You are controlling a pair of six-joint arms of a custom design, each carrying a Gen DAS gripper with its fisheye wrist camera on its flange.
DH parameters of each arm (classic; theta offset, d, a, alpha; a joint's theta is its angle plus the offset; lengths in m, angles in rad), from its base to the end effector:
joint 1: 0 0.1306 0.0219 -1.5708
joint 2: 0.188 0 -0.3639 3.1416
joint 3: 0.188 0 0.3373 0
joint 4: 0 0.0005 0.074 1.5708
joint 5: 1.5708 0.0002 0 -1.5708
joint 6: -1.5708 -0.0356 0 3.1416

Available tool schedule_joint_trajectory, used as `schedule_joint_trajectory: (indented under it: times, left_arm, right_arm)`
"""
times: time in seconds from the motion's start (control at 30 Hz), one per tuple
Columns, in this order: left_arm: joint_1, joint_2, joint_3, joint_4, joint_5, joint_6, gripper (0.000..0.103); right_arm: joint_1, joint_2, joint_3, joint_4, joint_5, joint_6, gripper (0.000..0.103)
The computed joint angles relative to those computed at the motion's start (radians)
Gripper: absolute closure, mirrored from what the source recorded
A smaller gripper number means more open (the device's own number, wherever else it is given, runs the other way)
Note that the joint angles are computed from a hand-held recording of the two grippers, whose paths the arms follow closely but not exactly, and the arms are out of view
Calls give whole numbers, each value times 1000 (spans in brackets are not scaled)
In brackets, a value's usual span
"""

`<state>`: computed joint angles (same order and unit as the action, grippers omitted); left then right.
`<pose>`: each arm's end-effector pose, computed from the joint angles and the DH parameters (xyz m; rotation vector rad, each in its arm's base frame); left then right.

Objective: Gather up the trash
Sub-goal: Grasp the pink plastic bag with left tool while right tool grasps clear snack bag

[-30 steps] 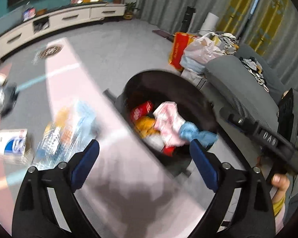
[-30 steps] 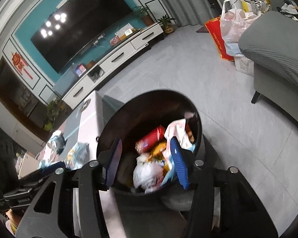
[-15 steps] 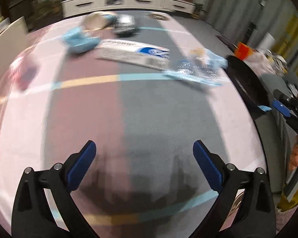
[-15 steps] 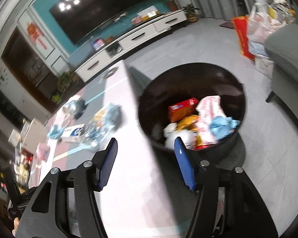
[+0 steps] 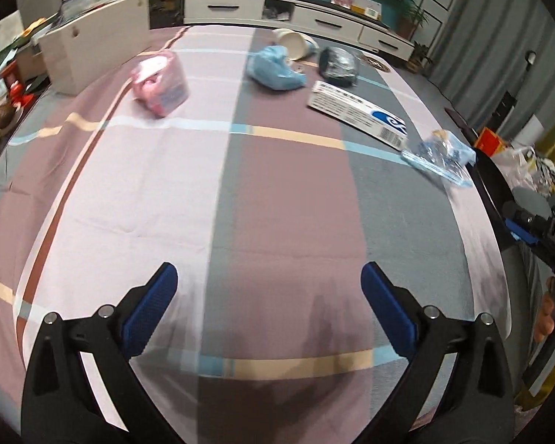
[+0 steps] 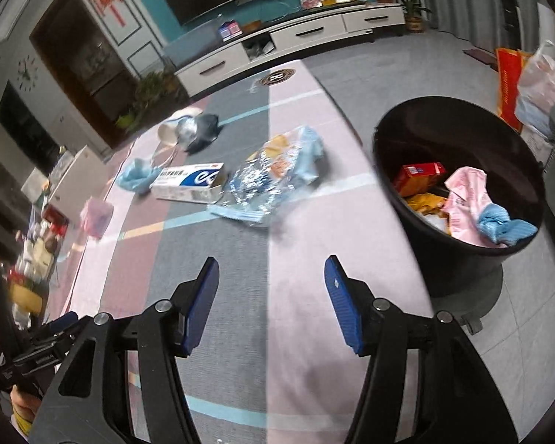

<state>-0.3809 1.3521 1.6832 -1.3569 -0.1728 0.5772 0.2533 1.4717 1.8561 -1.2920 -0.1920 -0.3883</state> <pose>0.3605 -0.1383 0.5106 -0.3147 2.5591 -0.1339 0.4184 0.1148 0.5336 0.0868 2.5248 0.5048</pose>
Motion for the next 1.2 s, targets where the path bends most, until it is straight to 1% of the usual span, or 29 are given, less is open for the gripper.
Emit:
schedule_joint_trajectory:
  times: [0.1,0.23,0.43,0.57,0.7,0.83,0.87,0.9,0.97,1.0,1.07,1.1,1.13,1.17,1.2]
  left_arm:
    - [24,-20,-27,26,18,5,4]
    - [70,-46,-68,76,84,27,4]
    - [109,-49,-81,103,88,27,4]
    - [140,-44,-74,107,87,15,4]
    - [179,-27,-42,102,83,-12,4]
    - [206,6,11,92,50,-56,4]
    - [215,14,25,91,47,-63,4]
    - [224,20,35,92,48,-71,4]
    - [243,39,64,94,51,-83,4]
    - [253,51,80,94,52,-88,4]
    - [274,76,112,99,40,-96,4]
    - [281,84,122,107,34,-99,4]
    - [292,96,135,113,37,-105,4]
    - [298,105,144,115,33,-104,4]
    - [305,117,155,120,30,-104,4]
  right_arm:
    - [17,24,21,-8,17,-8,44]
    - [21,54,39,-14,14,-42,44]
    - [16,115,87,8,-18,-101,44]
    - [0,169,122,35,-54,-186,44]
    - [-17,214,144,60,-96,-279,44]
    - [-21,254,174,63,-114,-330,44]
    - [-21,262,180,64,-118,-344,47]
    - [-21,269,188,60,-116,-350,54]
    - [-16,284,212,38,-86,-351,59]
    - [-16,289,219,32,-82,-350,64]
    - [-10,305,249,-1,-51,-333,72]
    - [-8,309,255,-8,-42,-328,77]
    - [-6,312,260,-15,-29,-317,80]
    - [-3,311,260,-16,-16,-306,84]
    - [-1,305,253,-7,-6,-300,87]
